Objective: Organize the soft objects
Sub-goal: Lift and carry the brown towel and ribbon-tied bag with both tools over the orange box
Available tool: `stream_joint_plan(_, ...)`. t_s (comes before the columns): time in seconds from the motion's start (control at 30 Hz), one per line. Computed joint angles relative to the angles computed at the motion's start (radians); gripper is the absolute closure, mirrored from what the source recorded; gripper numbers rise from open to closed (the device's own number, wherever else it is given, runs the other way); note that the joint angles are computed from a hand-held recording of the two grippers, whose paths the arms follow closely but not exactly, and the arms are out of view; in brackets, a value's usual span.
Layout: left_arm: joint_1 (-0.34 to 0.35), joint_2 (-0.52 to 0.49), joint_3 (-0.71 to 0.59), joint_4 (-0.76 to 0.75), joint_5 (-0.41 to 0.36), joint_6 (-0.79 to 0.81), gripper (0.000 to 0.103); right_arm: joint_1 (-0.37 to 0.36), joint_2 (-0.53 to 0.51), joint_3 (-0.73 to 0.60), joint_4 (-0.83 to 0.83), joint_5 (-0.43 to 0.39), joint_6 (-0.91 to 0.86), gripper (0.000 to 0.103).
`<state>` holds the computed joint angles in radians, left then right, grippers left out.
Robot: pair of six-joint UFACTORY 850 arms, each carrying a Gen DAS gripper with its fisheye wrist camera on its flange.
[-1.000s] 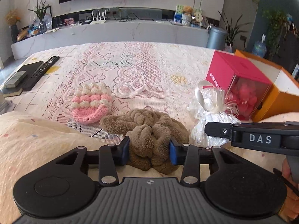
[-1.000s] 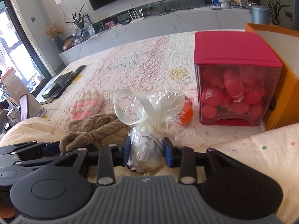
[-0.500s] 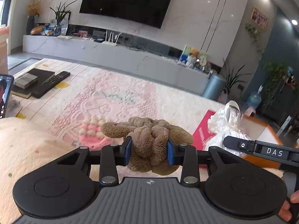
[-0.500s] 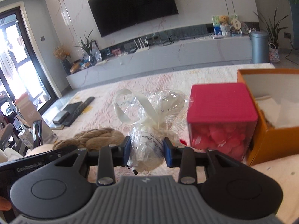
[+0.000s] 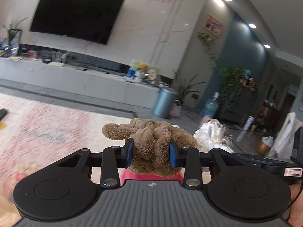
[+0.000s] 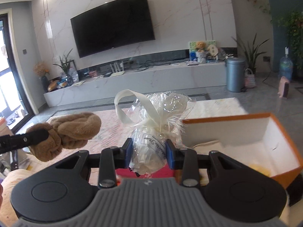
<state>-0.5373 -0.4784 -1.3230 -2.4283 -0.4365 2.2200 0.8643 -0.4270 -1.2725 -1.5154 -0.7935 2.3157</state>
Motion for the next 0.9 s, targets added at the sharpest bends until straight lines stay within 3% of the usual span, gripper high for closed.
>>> stream_joint_plan(0.17, -0.053, -0.118, -0.178, 0.18, 0.011, -0.145, 0.061, -0.067, 0.075, 0.053, 0.108, 0.009, -0.197, 0.067)
stream_joint_plan(0.37, -0.109, -0.288, -0.425, 0.585, 0.053, -0.539, 0.061, -0.175, 0.121, 0.1, 0.277, 0.075, -0.464, 0.067)
stream_joint_plan(0.5, -0.147, -0.401, -0.598, 0.899, 0.093, -0.84, 0.061, -0.249, 0.097, 0.097, 0.406, 0.113, -0.671, 0.067)
stream_joint_plan(0.67, -0.176, -0.536, -0.799, 1.354, 0.088, -1.264, 0.061, -0.327, 0.043, 0.093, 0.561, 0.143, -0.888, 0.067)
stream_joint_plan(0.9, -0.2, -0.619, -0.895, 1.631, 0.059, -1.485, 0.061, -0.381, -0.018, 0.094, 0.666, 0.176, -1.026, 0.066)
